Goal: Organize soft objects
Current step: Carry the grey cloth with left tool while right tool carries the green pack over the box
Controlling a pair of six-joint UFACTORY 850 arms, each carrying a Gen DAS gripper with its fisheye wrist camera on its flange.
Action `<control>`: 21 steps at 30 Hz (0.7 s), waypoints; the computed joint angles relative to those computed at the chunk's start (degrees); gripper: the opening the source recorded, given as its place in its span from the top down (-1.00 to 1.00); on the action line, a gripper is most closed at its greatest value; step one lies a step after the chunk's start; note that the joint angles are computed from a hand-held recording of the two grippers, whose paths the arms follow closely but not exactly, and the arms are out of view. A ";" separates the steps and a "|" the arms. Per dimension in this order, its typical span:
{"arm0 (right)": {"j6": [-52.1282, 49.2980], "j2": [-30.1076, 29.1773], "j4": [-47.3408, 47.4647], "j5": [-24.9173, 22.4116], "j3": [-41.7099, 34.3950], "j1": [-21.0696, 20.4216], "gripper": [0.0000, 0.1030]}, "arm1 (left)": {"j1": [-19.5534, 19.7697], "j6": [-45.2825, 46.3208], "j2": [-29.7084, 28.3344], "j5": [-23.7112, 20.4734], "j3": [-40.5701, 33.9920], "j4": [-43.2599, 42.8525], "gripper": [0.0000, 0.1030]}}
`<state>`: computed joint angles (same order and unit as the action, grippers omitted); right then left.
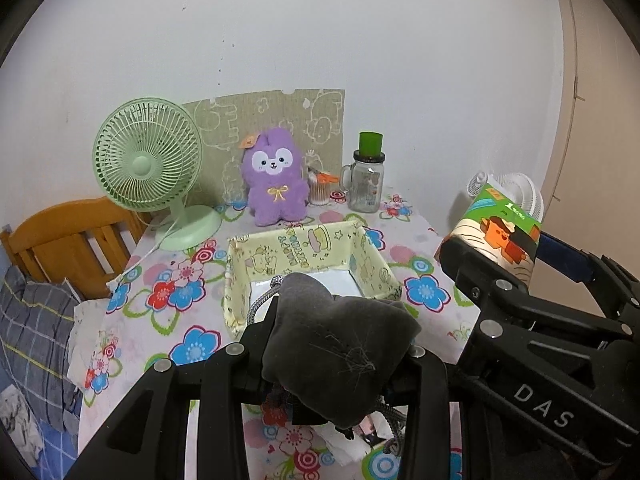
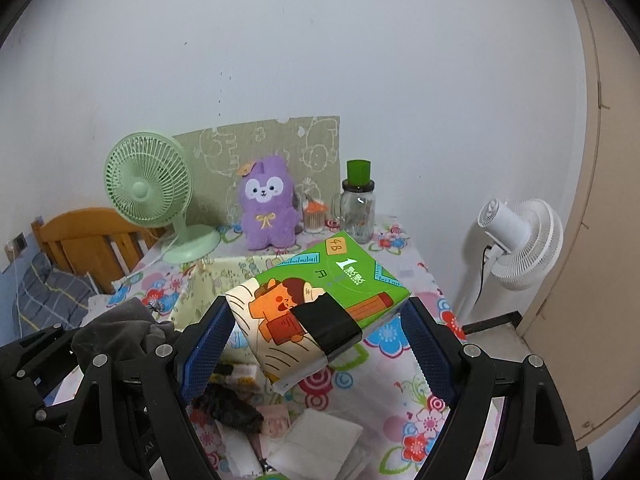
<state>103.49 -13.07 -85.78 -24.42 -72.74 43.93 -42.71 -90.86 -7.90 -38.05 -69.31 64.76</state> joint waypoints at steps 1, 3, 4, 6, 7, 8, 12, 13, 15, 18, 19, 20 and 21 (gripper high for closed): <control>-0.20 -0.35 0.00 -0.34 -0.48 0.02 -0.68 | 0.22 0.15 -0.12 0.14 -0.15 0.04 0.24; -0.20 -0.96 -0.13 -0.94 -1.28 0.06 -0.68 | 0.73 0.57 -0.24 0.70 -0.31 -0.11 0.24; -0.22 -1.23 -0.08 -0.93 -1.65 0.01 -0.68 | 0.99 0.80 -0.29 0.99 -0.42 -0.17 0.24; -0.56 -1.83 0.23 -0.57 -2.43 -0.13 -0.68 | 1.29 0.80 -0.56 0.83 -0.76 0.20 0.24; -0.68 -2.17 0.27 -0.41 -2.90 -0.24 -0.68 | 1.49 0.76 -0.74 0.69 -1.01 0.44 0.24; -1.16 -2.56 0.56 -0.38 -3.44 -0.32 -0.68 | 1.62 0.86 -0.85 0.75 -1.16 0.42 0.24; -2.75 -3.98 1.03 -0.82 -5.19 -0.42 -0.68 | 2.87 2.38 -1.50 2.17 -1.86 -1.03 0.24; -3.03 -4.39 1.13 -0.78 -5.67 -0.51 -0.68 | 3.14 2.55 -1.66 2.34 -2.01 -1.17 0.24; -3.66 -5.01 1.76 -0.31 -6.42 -0.76 -0.68 | 3.54 2.88 -1.98 2.51 -2.35 -1.38 0.24; -4.73 -5.99 3.20 0.63 -7.63 -1.20 -0.68 | 4.37 3.84 -2.60 3.15 -3.03 -2.22 0.24; -5.50 -6.45 4.06 0.89 -8.23 -1.36 -0.68 | 4.80 4.57 -2.87 3.50 -3.36 -3.00 0.24; -6.07 -6.81 4.59 0.90 -8.69 -1.39 -0.68 | 5.13 5.08 -3.02 3.80 -3.54 -3.56 0.24; -6.65 -7.31 5.06 0.97 -9.33 -1.47 -0.68 | 5.50 5.59 -3.18 4.22 -3.71 -4.11 0.23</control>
<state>96.84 -20.38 -80.71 -23.45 -82.07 42.46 -37.22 -85.27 -11.08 -33.83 -73.01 60.65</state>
